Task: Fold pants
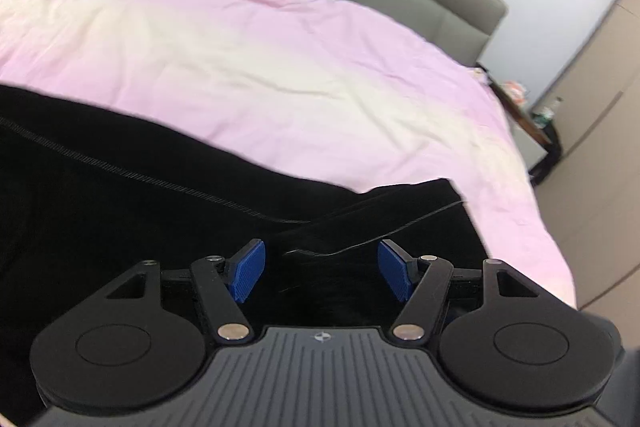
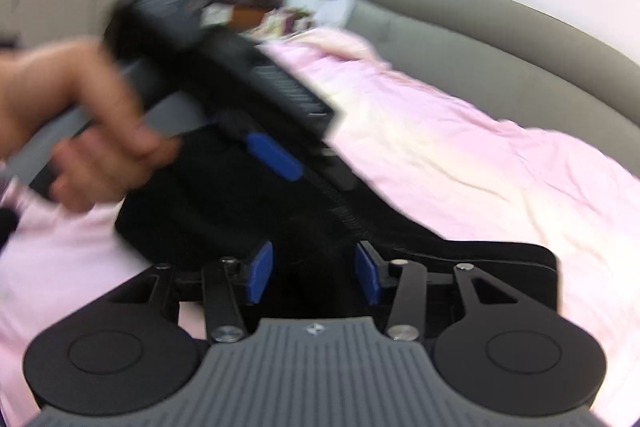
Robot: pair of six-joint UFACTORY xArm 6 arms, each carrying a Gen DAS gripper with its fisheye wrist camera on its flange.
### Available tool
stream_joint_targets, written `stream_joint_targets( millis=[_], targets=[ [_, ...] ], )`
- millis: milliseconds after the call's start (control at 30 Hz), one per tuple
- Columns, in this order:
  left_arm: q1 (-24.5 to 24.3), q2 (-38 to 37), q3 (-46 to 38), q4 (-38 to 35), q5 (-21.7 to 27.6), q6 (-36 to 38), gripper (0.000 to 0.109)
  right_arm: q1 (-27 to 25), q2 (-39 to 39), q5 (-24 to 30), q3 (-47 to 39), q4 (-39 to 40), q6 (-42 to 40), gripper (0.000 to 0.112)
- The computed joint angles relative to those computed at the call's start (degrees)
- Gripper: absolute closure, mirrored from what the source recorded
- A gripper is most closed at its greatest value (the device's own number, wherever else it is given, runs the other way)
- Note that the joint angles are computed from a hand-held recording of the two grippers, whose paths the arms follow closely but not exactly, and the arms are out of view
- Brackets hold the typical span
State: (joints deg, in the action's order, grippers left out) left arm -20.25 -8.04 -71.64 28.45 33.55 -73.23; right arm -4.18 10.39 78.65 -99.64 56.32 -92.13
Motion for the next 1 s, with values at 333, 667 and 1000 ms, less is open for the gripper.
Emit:
stream_joint_targets(
  millis=[333, 667, 1000],
  targets=[
    [-2.3, 13.0, -8.5, -9.2, 10.7, 17.9, 0.006, 5.7, 1.0, -24.1, 8.2, -12.3, 2.7, 0.077],
    [0.1, -3.9, 7.2, -7.9, 4.0, 3.6, 0.026, 6.1, -3.7, -16.8, 12.9, -8.9, 1.8, 0.084],
    [2.2, -39.7, 27.2, 2.1, 26.7, -14.1, 0.020, 10.2, -13.3, -25.1, 25.7, -5.6, -7.3, 0.098]
  ],
)
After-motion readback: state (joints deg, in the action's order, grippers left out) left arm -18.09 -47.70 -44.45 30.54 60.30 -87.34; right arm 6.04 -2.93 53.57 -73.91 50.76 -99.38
